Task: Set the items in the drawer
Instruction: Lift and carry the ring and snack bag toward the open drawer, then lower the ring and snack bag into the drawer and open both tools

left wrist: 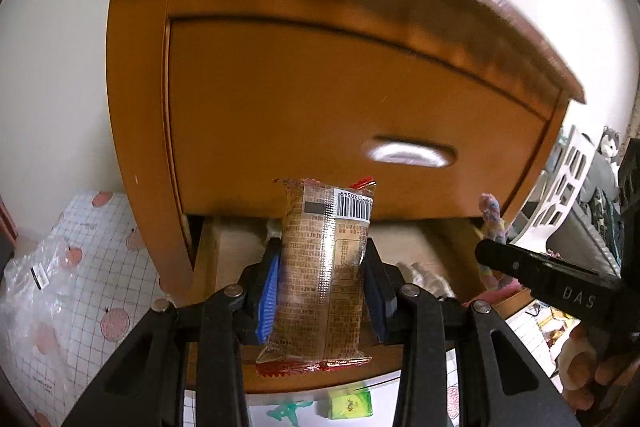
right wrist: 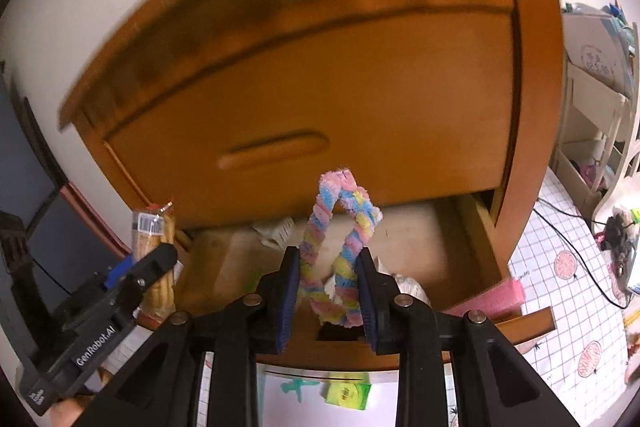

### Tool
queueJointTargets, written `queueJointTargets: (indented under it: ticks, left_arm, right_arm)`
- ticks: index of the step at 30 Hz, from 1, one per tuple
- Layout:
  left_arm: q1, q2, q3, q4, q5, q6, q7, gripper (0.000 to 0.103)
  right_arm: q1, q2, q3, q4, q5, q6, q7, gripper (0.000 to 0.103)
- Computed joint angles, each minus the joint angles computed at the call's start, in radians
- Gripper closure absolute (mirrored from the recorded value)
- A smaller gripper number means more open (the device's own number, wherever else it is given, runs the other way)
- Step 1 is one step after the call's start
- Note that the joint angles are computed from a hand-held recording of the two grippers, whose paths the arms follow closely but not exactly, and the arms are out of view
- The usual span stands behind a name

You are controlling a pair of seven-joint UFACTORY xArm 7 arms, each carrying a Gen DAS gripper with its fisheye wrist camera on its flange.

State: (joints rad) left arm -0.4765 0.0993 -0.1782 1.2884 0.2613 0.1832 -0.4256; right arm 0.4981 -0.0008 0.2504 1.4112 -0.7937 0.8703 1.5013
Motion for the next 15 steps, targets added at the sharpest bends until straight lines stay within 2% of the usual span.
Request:
queueJointTargets:
  ticks: [3, 5, 13, 15]
  left_arm:
    - [-0.001, 0.022, 0.0, 0.017, -0.009, 0.031, 0.013, 0.062]
    - [-0.008, 0.03, 0.011, 0.021, 0.014, 0.041, -0.007, 0.047]
    - [-0.019, 0.038, 0.03, 0.013, 0.053, 0.034, -0.069, 0.03]
    - [-0.019, 0.034, 0.038, 0.004, 0.073, 0.038, -0.093, 0.026]
  right_arm:
    - [0.002, 0.019, -0.003, 0.002, 0.029, 0.008, -0.024, 0.068]
    - [0.006, 0.034, -0.008, 0.009, 0.049, 0.011, -0.042, 0.066]
    - [0.026, 0.062, -0.024, 0.031, 0.075, 0.032, -0.071, 0.054]
    - [0.033, 0.066, -0.025, 0.039, 0.074, 0.046, -0.073, 0.044]
